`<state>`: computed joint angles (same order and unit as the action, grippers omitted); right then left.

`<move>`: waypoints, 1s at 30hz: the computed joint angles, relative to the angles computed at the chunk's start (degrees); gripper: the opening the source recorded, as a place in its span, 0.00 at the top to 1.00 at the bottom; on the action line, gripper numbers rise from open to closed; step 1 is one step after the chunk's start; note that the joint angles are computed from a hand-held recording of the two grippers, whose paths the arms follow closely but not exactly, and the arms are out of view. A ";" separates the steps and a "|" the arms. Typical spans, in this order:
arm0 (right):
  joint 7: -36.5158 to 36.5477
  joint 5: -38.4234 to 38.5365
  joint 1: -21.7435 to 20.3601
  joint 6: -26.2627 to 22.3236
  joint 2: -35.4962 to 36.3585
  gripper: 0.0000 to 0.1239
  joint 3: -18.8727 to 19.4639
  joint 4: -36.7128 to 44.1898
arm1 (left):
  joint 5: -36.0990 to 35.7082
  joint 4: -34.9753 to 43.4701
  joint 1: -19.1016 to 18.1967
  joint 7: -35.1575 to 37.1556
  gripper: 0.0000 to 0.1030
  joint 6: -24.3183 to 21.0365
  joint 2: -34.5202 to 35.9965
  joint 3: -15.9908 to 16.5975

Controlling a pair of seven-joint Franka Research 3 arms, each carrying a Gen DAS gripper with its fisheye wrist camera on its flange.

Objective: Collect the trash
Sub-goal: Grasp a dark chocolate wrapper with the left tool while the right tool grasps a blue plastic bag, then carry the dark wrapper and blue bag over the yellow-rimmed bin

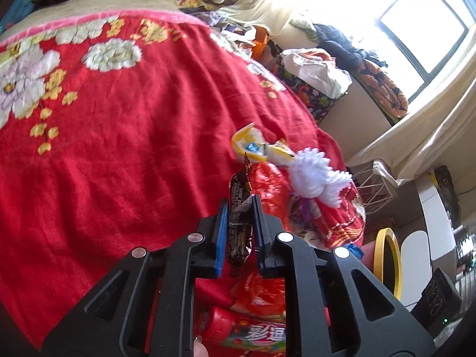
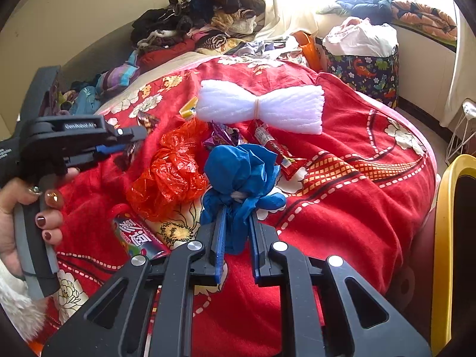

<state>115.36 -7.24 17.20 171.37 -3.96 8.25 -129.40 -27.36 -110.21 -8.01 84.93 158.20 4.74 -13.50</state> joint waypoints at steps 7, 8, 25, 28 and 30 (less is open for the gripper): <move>0.55 0.42 -0.84 1.37 -1.86 0.89 0.34 -1.57 | -1.98 1.25 -0.86 3.84 0.90 1.29 -0.57 -0.92; 0.78 0.34 -1.11 1.65 -2.21 0.89 0.53 -1.86 | -2.41 1.01 -1.03 4.36 0.90 1.58 -0.91 -1.00; 3.69 -0.06 -7.00 4.41 -6.86 0.89 4.01 -5.00 | -6.74 2.45 -4.18 11.58 0.90 1.36 -1.94 -1.57; 3.94 0.21 -8.05 4.72 -7.61 0.89 4.59 -5.45 | -7.37 2.59 -4.62 12.78 0.90 1.22 -2.02 -1.70; 4.63 -0.18 -9.25 5.02 -8.18 0.89 5.40 -5.86 | -7.63 2.76 -4.87 13.41 0.90 1.10 -1.99 -1.75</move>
<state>120.00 -7.43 7.95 176.39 -12.14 13.65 -135.26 -34.99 -107.45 -12.89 98.34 159.30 2.75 -15.25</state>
